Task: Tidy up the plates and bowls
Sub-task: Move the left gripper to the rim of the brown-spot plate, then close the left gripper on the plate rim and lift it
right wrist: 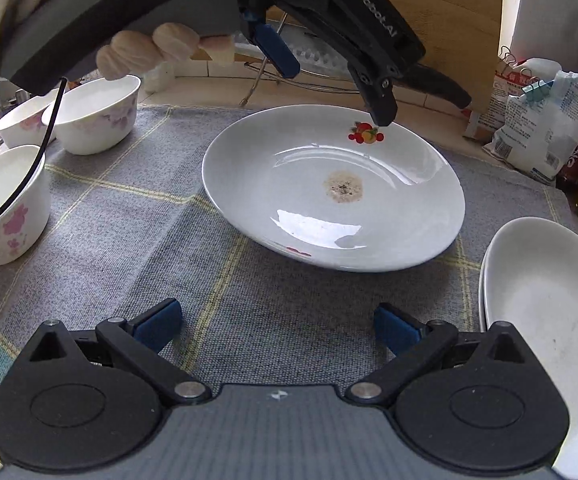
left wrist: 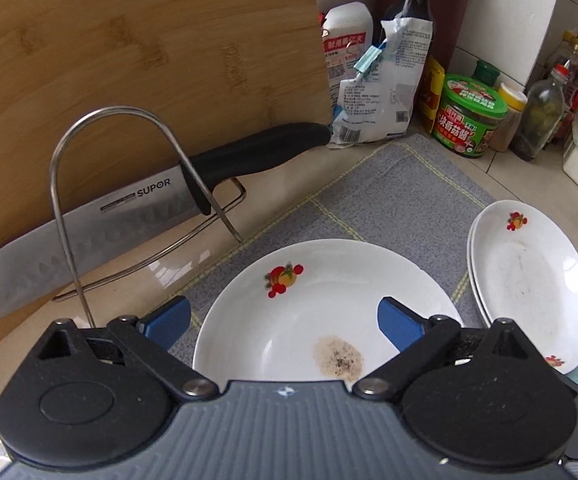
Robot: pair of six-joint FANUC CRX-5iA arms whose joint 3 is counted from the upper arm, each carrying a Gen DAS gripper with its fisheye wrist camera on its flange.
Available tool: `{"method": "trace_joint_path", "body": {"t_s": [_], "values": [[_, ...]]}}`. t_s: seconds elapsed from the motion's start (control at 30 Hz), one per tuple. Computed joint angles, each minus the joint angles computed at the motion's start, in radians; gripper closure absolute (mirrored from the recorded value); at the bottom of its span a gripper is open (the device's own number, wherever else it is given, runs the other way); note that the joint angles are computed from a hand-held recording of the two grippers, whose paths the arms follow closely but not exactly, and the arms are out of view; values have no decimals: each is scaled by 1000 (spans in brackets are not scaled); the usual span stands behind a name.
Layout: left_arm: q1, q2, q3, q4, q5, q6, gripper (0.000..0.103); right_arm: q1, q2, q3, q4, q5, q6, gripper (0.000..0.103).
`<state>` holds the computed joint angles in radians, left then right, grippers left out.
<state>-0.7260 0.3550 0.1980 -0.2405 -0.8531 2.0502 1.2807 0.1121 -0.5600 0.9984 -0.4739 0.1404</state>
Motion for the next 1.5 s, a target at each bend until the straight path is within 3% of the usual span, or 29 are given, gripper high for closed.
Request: {"method": "trace_joint_path", "body": {"t_s": [0.3,0.47,0.7,0.93,1.03,1.5], "values": [[50,55,12,111,11,-158,23,-18,23,-3,107,-14,-131,0],[71,75,23,159,-6,-250,25,-13,35,9,117,-38,-164,0],[110,103,26,296,-28,-460,26,-14,53,18,154,-61,-213,0],[116,100,9,325,-13,-506,26,-23,66,38,136,-90,-208,0],[119,94,2,331,-11,-504,29,-33,71,35,182,-101,-225,0],[116,82,-7,325,-21,-495,29,-43,66,54,90,-76,-76,0]]}}
